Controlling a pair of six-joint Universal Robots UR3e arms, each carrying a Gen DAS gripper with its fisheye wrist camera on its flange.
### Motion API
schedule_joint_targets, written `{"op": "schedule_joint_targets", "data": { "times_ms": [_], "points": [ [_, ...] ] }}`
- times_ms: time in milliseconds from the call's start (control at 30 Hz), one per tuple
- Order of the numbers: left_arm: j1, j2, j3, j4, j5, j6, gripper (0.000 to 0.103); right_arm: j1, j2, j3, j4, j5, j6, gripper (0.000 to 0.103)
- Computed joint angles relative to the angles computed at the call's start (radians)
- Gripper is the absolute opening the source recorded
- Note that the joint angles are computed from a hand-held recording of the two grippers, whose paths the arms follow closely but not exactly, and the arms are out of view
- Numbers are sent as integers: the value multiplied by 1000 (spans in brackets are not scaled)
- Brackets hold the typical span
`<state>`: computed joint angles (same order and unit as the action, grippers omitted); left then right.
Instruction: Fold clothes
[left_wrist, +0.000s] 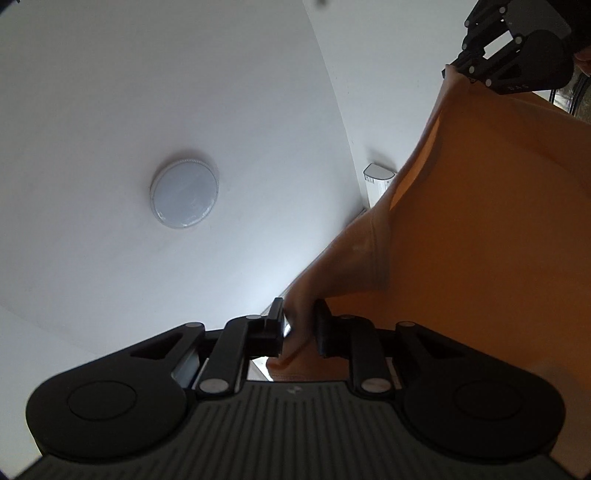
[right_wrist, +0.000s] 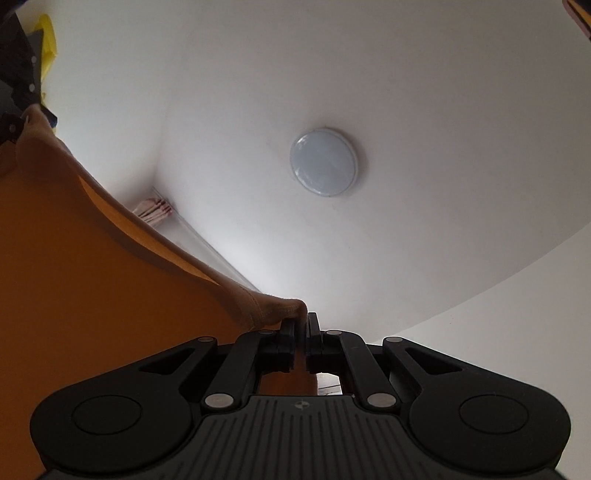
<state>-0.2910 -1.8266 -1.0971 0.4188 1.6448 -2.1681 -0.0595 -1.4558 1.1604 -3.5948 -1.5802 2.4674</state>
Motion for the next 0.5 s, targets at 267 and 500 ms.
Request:
{"op": "schedule_joint_targets", "data": {
  "times_ms": [267, 500],
  "points": [
    [51, 140, -194, -20, -14, 25, 38, -124, -160, 208, -42, 144, 177, 7],
    [92, -220, 130, -286, 104, -35, 37, -5, 228, 33, 38, 71, 87, 7]
  ]
}}
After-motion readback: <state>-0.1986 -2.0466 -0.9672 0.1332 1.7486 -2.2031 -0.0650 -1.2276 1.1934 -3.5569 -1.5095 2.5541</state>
